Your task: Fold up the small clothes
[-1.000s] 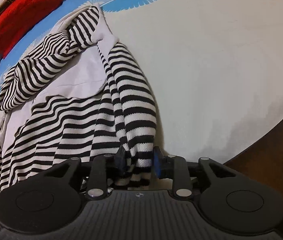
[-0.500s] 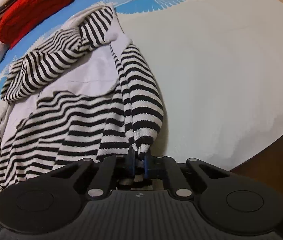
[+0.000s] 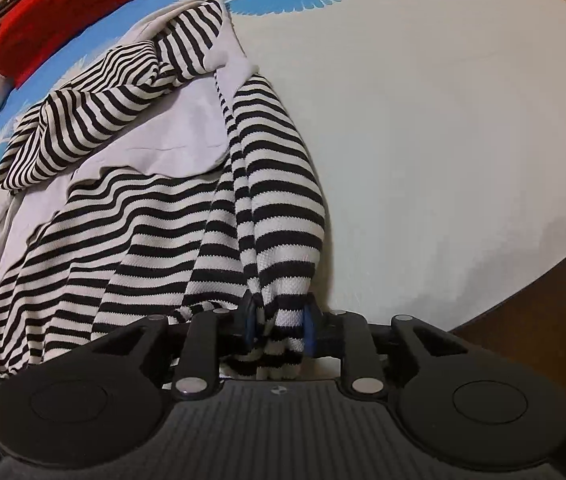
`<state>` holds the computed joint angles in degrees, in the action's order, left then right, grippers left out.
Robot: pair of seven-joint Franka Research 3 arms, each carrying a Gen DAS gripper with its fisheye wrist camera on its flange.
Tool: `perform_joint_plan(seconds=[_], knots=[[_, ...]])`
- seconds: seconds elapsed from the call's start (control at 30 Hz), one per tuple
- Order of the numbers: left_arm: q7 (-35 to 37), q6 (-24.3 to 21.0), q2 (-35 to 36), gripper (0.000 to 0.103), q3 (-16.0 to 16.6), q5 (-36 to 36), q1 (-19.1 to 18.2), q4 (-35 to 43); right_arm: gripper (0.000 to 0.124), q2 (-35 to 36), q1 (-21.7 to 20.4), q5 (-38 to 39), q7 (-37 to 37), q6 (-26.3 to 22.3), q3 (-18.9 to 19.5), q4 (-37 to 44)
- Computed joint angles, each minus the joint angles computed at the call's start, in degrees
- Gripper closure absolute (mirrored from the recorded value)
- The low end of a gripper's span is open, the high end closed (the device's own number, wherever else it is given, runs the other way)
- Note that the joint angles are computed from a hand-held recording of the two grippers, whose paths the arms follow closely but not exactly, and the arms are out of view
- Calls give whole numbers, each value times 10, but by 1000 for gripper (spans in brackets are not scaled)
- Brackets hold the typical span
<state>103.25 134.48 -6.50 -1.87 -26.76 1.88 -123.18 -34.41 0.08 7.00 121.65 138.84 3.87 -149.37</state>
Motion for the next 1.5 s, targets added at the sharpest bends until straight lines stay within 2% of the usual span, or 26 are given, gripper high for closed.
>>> perform_joint_plan(seconds=[0.03,0.07,0.1,0.17,0.23,0.3,0.43,0.63,0.7,0.77,0.87,0.93,0.97,1.0,1.03,1.07,1.1,1.13,1.17,1.2,1.27,1.3,1.37,1.4,1.47,1.5], knots=[[13,10,-5,92,-9,-8,6,-7,105,-1,0,1,1,1,0,-1],[23,6,-8,94,-34,-9,31,-5,116,-4,2,4,-1,6,-2,-3],[29,9,-12,94,-39,-15,37,-4,117,-8,4,6,-3,14,-2,-5],[42,8,-22,95,-19,-48,23,3,117,-22,0,0,-1,35,5,-10],[95,10,-41,95,-14,-95,27,7,118,-42,0,9,-1,62,-1,-12],[119,10,-59,95,18,-114,0,11,119,-69,-3,15,-10,81,-6,-14],[149,-49,-97,97,24,-140,25,31,119,-126,2,34,-41,102,-21,-17],[182,-183,-170,98,80,-169,40,46,119,-272,15,77,-84,42,-39,-29],[170,-210,-177,98,95,-168,35,54,119,-306,11,91,-87,18,-43,-27],[168,-215,-163,98,87,-174,44,66,119,-312,8,97,-96,8,-42,-20],[138,-199,-90,98,97,-173,17,118,119,-252,17,121,-117,40,-56,-3],[122,-185,-9,98,124,-183,-25,182,119,-170,4,123,-124,52,-50,34],[112,-176,41,97,120,-184,-30,226,119,-120,11,147,-156,81,-62,49],[89,-170,91,97,97,-179,-16,273,119,-70,21,145,-151,93,-70,73],[69,-160,141,96,61,-183,12,319,119,-20,52,111,-128,118,-98,95],[43,-146,191,89,25,-170,35,367,119,30,101,64,-104,147,-146,121],[8,-131,239,87,9,-138,41,417,117,80,131,58,-101,161,-175,153],[-37,-124,278,79,9,-90,35,463,114,130,141,53,-112,169,-191,185],[-58,-106,304,76,15,-71,28,490,108,177,131,34,-83,167,-187,219],[-44,-86,318,74,1,-66,40,499,102,204,102,-21,-29,172,-163,235],[-68,-88,335,72,-10,-30,49,511,102,233,2,-148,64,224,-78,232],[-65,-102,338,72,-6,-34,47,518,100,238,-28,-151,63,229,-51,229],[-6,-110,337,69,-29,-59,62,521,100,250,-34,-47,-23,202,-36,237],[30,-111,333,65,-38,-65,63,517,97,255,-9,18,-86,213,-53,237],[90,-98,326,50,-63,-77,73,497,87,269,34,122,-221,214,-79,246],[83,-110,331,49,-72,-64,75,502,85,277,39,134,-248,209,-77,249]])
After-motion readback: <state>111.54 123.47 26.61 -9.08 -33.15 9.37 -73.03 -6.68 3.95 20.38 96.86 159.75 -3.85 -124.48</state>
